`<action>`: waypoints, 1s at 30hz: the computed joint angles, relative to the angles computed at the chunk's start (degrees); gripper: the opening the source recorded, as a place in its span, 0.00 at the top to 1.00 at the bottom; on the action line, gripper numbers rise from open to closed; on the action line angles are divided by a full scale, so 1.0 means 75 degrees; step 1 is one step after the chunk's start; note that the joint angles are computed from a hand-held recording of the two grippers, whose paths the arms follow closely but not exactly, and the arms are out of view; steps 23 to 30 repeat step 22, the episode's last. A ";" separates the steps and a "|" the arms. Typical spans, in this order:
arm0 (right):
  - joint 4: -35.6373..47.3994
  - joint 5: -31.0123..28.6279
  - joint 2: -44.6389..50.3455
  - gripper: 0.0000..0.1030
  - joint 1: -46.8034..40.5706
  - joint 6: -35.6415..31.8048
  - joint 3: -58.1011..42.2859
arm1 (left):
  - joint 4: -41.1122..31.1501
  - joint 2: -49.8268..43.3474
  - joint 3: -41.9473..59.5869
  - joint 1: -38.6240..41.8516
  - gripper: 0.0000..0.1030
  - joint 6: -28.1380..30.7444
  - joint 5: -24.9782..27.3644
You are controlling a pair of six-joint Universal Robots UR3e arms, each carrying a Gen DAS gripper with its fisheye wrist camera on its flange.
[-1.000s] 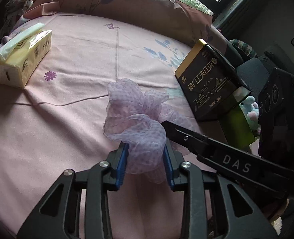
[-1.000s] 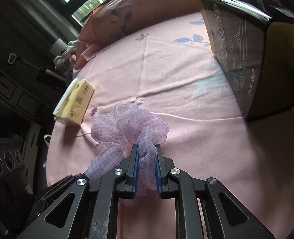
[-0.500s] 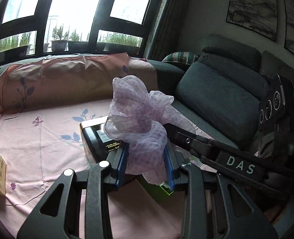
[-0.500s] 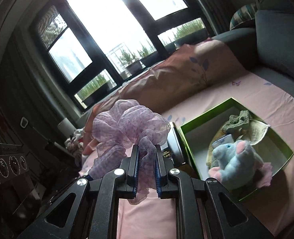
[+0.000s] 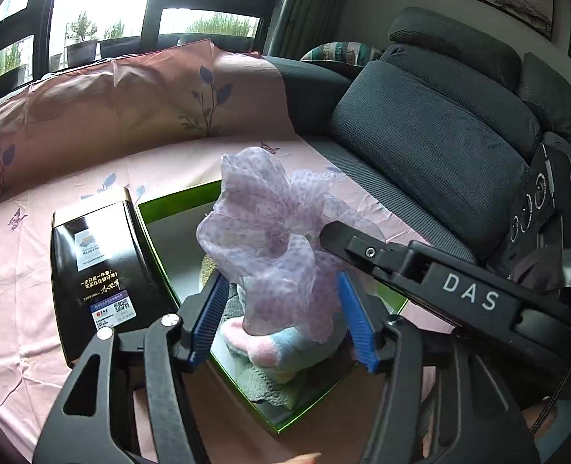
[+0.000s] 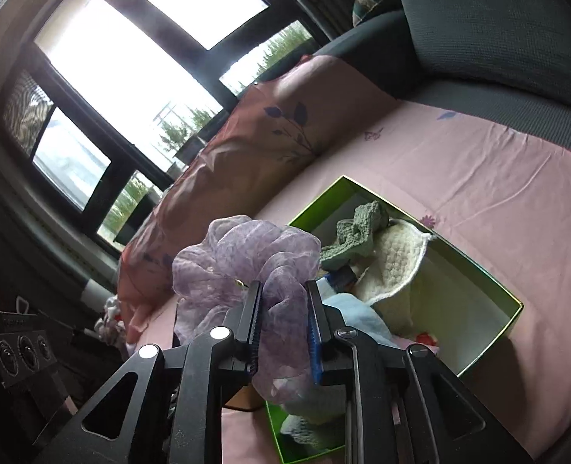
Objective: Organize soft objects
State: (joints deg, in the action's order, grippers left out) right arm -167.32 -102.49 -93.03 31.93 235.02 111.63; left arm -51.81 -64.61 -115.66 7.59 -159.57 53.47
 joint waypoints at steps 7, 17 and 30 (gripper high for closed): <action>0.0260 -0.0773 -0.0221 0.22 0.0487 0.0107 -0.0008 | -0.0603 0.0642 -0.0168 0.0529 0.04 0.0297 -0.0209; 0.3582 -0.3698 0.0117 0.17 0.2104 0.1294 -0.1777 | -0.3484 0.2383 -0.0052 0.2054 0.05 0.1991 -0.1278; 0.5079 -0.4293 0.0220 0.16 0.2377 0.2027 -0.2391 | -0.4239 0.2530 0.0136 0.2228 0.03 0.2303 -0.1335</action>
